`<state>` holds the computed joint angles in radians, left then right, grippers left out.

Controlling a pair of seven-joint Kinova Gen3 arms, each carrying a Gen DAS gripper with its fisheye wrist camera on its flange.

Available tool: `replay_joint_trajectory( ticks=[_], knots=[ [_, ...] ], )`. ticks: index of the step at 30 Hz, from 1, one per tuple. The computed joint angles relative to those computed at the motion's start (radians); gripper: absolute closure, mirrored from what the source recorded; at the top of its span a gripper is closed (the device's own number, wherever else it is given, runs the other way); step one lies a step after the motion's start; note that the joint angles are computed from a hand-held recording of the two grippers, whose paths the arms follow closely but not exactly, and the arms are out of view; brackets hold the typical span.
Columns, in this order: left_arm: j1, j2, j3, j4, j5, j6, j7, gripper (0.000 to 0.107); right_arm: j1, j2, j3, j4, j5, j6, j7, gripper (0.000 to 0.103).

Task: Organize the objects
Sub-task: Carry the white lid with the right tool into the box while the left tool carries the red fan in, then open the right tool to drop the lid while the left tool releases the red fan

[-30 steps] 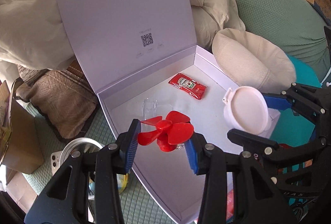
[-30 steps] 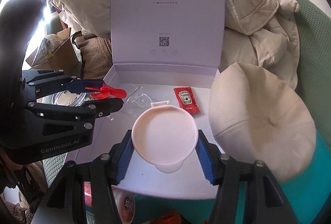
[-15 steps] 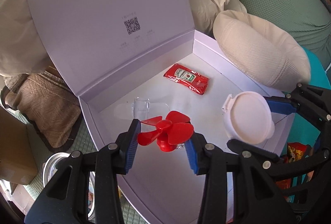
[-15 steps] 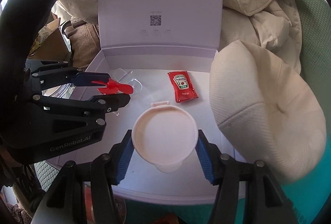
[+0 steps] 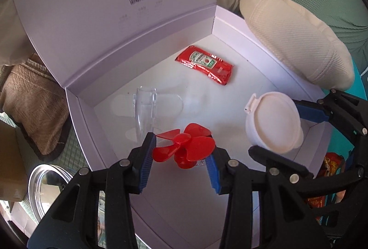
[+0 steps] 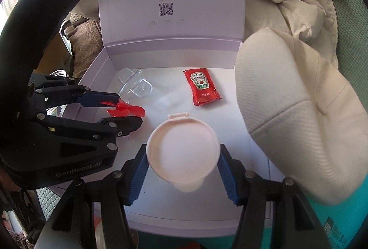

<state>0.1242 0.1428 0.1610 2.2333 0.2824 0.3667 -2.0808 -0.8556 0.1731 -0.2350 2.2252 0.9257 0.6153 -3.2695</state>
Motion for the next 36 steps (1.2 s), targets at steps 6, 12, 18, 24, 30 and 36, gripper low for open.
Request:
replay_joint_trajectory(
  ticks=[6, 12, 18, 24, 30, 36],
  knots=[
    [0.052, 0.003, -0.023, 0.007, -0.089, -0.022, 0.101, 0.068, 0.000, 0.027, 0.001, -0.026, -0.054, 0.030, 0.078, 0.044],
    [0.084, 0.007, -0.033, 0.004, -0.176, -0.018, 0.195, 0.067, -0.004, 0.035, 0.012, -0.034, -0.085, 0.031, 0.116, 0.044],
    [0.134, 0.013, -0.052, -0.001, -0.285, -0.010, 0.308, 0.067, -0.001, 0.038, 0.026, -0.025, -0.091, 0.005, 0.122, 0.044],
    [0.163, 0.018, -0.056, -0.015, -0.357, 0.019, 0.386, 0.060, 0.015, 0.038, 0.032, -0.030, -0.133, -0.009, 0.171, 0.044],
    [0.146, 0.014, -0.042, -0.030, -0.346, 0.054, 0.392, 0.057, 0.020, 0.033, 0.032, -0.043, -0.179, 0.006, 0.218, 0.044],
    [0.129, -0.012, -0.034, -0.038, -0.329, 0.084, 0.388, 0.057, 0.022, -0.001, 0.018, -0.044, -0.214, 0.026, 0.253, 0.043]
  ],
)
